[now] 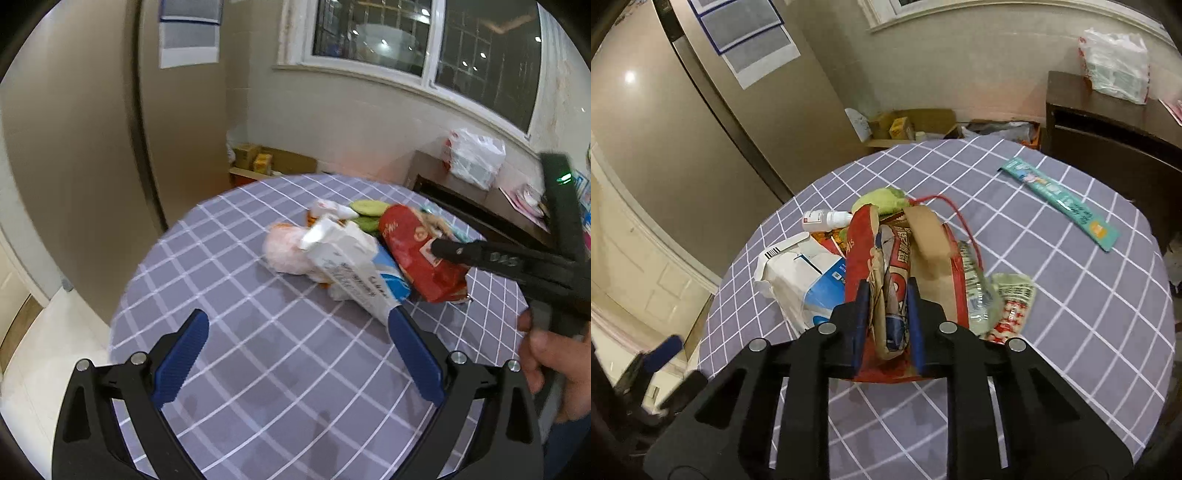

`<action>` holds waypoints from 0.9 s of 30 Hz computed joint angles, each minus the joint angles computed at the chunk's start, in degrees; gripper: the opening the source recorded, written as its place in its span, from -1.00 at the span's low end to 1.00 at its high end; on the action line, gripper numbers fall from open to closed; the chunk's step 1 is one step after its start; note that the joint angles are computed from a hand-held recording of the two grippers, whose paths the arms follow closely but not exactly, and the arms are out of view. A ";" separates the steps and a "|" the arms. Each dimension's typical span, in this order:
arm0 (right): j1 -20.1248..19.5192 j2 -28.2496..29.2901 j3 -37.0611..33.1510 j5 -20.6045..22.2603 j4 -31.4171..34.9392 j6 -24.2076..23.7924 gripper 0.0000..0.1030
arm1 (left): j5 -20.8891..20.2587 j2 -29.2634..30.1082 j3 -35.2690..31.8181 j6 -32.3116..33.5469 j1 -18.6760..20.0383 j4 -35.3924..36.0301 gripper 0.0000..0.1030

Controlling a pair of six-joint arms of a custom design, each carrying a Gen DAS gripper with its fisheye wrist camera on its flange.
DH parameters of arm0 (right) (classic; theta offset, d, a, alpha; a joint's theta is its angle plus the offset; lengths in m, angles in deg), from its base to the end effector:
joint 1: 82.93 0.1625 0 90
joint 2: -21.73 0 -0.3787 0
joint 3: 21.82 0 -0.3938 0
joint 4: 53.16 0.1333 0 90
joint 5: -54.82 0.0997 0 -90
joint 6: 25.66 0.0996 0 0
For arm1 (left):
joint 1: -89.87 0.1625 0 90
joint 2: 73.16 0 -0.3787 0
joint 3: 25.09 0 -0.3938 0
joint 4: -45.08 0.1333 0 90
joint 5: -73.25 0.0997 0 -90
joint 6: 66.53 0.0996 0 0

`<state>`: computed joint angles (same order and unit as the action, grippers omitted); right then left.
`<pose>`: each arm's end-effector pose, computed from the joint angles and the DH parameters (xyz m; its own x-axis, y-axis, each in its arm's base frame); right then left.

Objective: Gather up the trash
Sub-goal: 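Grasp the white-blue carton with the left tool while the right tool grasps the red paper bag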

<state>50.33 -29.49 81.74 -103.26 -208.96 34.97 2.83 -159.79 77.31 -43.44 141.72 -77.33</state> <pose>0.4296 -0.3968 0.1330 -0.7867 0.5689 0.2396 0.0390 0.4333 -0.9004 -0.1924 -0.5147 0.3722 -0.5040 0.7614 -0.4077 0.8583 0.4945 -0.1375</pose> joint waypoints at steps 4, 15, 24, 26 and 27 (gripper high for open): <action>1.43 -1.10 1.61 -1.40 -0.38 1.68 -0.61 | 0.13 2.69 1.12 -1.57 -1.04 -1.26 0.86; 4.30 -4.48 3.94 -4.42 8.55 11.22 -0.62 | -1.73 9.29 -0.87 -5.39 -1.48 1.50 -0.16; 6.50 -3.21 2.18 -5.62 9.09 11.27 -0.62 | -7.39 6.47 -1.03 -3.44 1.00 2.62 -0.92; 7.03 -2.70 1.62 -5.87 8.45 10.73 -0.62 | -7.60 5.23 -0.81 -2.96 1.39 2.76 -0.92; 7.25 -2.48 1.38 -6.01 8.42 10.77 -0.62 | -7.94 4.63 -0.83 -2.82 1.65 2.98 -0.92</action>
<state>57.58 -31.97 83.12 -109.27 -200.54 45.74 -5.11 -155.16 76.48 -46.26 143.37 -74.35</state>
